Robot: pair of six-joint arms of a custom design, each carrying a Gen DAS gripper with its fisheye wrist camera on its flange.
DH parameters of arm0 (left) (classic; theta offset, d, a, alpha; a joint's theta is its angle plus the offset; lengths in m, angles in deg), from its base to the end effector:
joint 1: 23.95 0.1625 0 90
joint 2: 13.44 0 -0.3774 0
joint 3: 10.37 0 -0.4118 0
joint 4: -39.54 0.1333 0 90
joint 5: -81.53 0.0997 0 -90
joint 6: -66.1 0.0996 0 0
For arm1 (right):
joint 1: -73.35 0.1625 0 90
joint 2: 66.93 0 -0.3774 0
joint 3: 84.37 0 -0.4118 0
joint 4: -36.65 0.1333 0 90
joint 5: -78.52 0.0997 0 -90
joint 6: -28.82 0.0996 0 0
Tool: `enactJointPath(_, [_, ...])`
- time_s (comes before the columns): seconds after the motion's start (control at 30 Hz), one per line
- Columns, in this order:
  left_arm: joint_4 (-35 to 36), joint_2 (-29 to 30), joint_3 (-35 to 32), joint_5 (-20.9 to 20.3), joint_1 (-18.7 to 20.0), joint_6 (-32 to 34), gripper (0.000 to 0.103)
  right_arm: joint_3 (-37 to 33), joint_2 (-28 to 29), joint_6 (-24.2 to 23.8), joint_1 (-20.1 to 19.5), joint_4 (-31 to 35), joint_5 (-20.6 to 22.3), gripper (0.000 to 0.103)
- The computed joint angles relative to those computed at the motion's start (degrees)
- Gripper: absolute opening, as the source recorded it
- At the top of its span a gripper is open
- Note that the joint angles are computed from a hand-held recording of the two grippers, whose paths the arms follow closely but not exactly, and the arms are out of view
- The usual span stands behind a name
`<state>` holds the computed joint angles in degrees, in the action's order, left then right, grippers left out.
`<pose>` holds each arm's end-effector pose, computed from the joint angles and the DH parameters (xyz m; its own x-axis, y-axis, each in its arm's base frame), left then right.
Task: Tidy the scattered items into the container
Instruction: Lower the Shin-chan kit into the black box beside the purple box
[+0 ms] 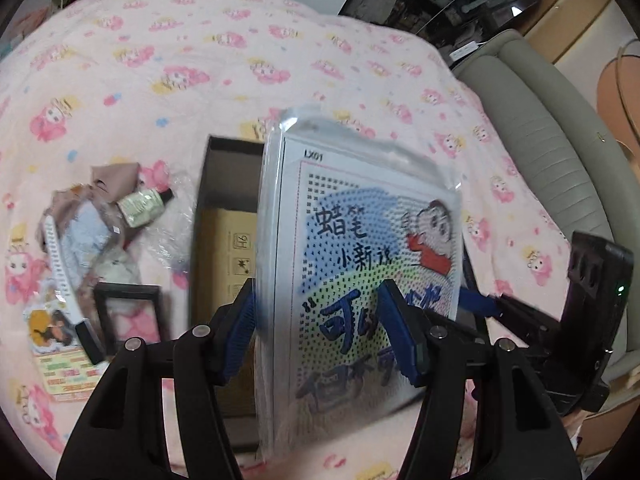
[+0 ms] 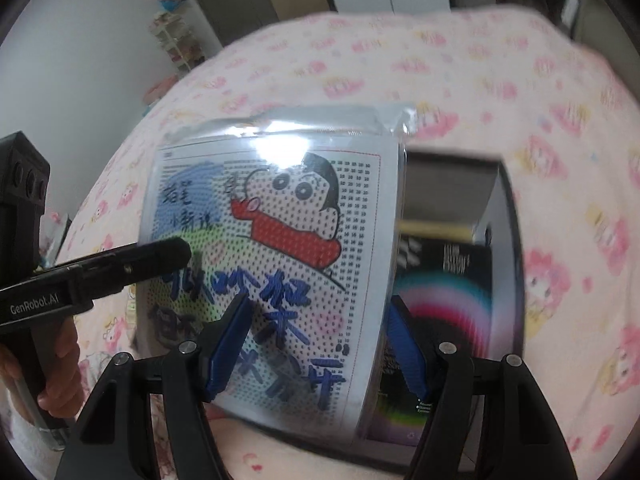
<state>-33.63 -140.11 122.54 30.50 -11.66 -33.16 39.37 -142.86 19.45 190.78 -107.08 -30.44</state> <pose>-0.1980 -0.2437 0.3101 -0.8993 -0.3240 -0.2936 -0.0703 0.7700 -0.6341 0.3094 -0.3770 0.1401 -0.7689 -0.5442 0.3357 -0.5913 0.8050 -0.0491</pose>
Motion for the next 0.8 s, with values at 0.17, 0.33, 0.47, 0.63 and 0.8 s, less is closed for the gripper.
enactJointPath(0.17, [-8.6,1.79,3.39,-2.03,6.12,5.3,0.06,-0.5,2.02,1.53,-2.19,1.63,-2.17,0.065])
enactJointPath(0.33, [-11.23,4.03,4.24,-4.46,9.44,7.27,0.062,-1.64,4.73,2.74,-2.8,3.1,-4.88,0.065])
enactJointPath(0.47, [-11.75,6.94,2.74,-7.39,12.31,8.88,0.063,-2.5,5.72,3.46,-2.89,5.81,-5.14,0.066])
enactJointPath(0.63, [-12.72,8.81,1.65,-10.04,14.7,10.5,0.068,-3.83,6.98,3.65,-3.02,8.42,-5.0,0.067])
enactJointPath(0.8, [-8.41,9.72,-0.12,-8.85,12.2,8.0,0.067,-3.4,5.48,2.92,-2.42,8.63,-4.48,0.065])
